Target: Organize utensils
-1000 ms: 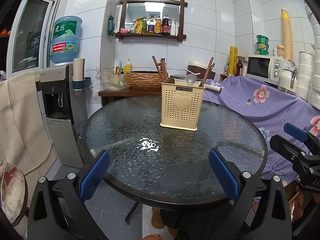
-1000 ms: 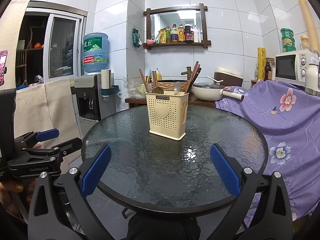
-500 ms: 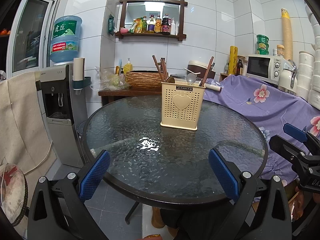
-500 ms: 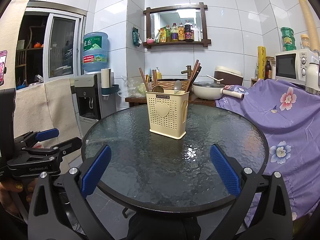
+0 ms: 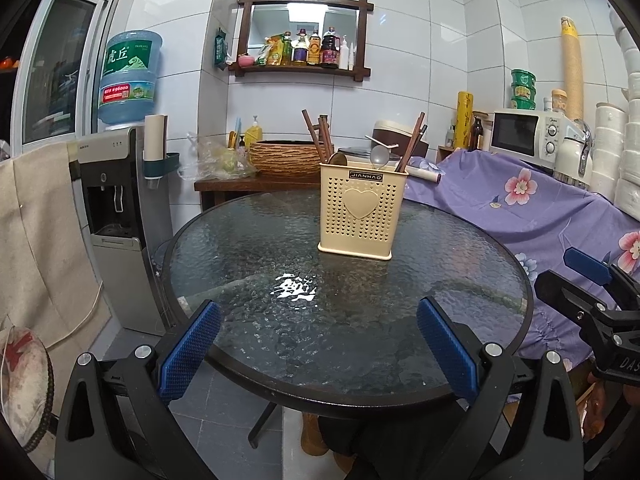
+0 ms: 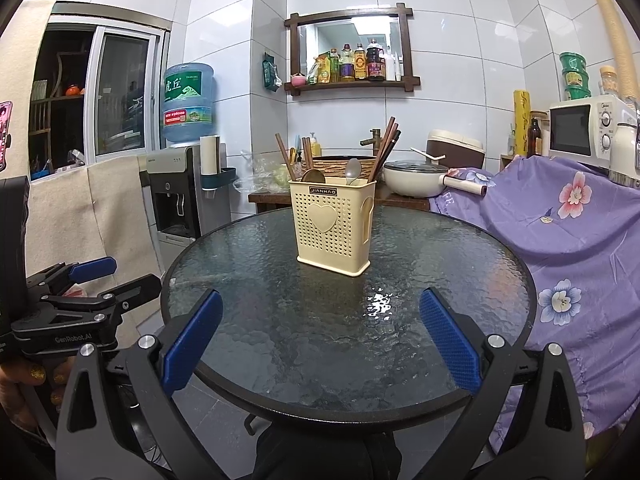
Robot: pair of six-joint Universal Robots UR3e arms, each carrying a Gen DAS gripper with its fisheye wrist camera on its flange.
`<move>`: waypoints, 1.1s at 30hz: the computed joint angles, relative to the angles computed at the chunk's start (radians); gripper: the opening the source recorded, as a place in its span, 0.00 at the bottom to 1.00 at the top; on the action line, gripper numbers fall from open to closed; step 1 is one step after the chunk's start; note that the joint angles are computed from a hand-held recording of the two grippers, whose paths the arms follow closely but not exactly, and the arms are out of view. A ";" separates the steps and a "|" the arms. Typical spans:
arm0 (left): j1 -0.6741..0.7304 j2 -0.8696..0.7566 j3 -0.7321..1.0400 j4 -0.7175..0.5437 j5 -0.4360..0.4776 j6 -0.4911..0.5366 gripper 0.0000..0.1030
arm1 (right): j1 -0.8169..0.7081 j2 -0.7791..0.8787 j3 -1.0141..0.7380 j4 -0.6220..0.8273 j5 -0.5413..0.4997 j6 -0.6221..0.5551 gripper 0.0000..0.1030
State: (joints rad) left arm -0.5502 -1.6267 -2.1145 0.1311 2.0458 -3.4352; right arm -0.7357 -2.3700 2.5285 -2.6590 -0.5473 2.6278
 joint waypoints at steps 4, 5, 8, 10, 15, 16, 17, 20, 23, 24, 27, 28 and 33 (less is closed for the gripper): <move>0.000 0.005 0.004 -0.014 0.007 0.001 0.94 | 0.003 0.011 -0.004 -0.006 -0.004 0.001 0.94; 0.000 0.005 0.005 -0.016 0.007 0.001 0.94 | 0.002 0.008 -0.005 0.001 -0.003 -0.002 0.94; -0.001 0.006 0.003 -0.015 0.008 0.000 0.94 | 0.006 0.010 -0.009 0.003 -0.009 0.000 0.94; -0.001 0.005 0.004 -0.015 0.010 0.003 0.94 | 0.003 0.008 -0.009 0.007 -0.006 -0.002 0.94; -0.001 0.010 0.002 -0.020 0.009 0.003 0.94 | 0.014 0.026 -0.013 -0.014 -0.016 0.007 0.94; 0.000 0.009 0.004 -0.019 0.008 0.004 0.94 | 0.013 0.023 -0.012 -0.011 -0.016 0.007 0.94; 0.000 0.010 0.002 -0.019 0.009 0.003 0.94 | 0.013 0.023 -0.012 -0.011 -0.016 0.007 0.94; 0.002 0.011 0.003 -0.020 0.006 0.004 0.94 | 0.013 0.017 -0.010 -0.006 -0.016 0.005 0.94; 0.002 0.011 0.003 -0.021 0.005 0.005 0.94 | 0.020 0.030 -0.012 -0.020 -0.022 0.013 0.94; 0.001 0.011 0.003 -0.022 0.006 0.004 0.94 | 0.018 0.024 -0.011 -0.013 -0.020 0.011 0.94; 0.000 0.013 0.000 -0.020 0.008 0.003 0.94 | 0.022 0.033 -0.011 -0.022 -0.023 0.011 0.94; 0.001 0.012 0.002 -0.021 0.007 0.002 0.94 | 0.022 0.032 -0.009 -0.022 -0.024 0.010 0.94; -0.001 0.013 0.000 -0.021 0.009 0.002 0.94 | 0.022 0.028 0.000 -0.022 -0.025 0.003 0.94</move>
State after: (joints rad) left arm -0.5511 -1.6138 -2.1149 0.1104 2.0552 -3.4330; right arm -0.7142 -2.3421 2.5288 -2.6806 -0.5720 2.6312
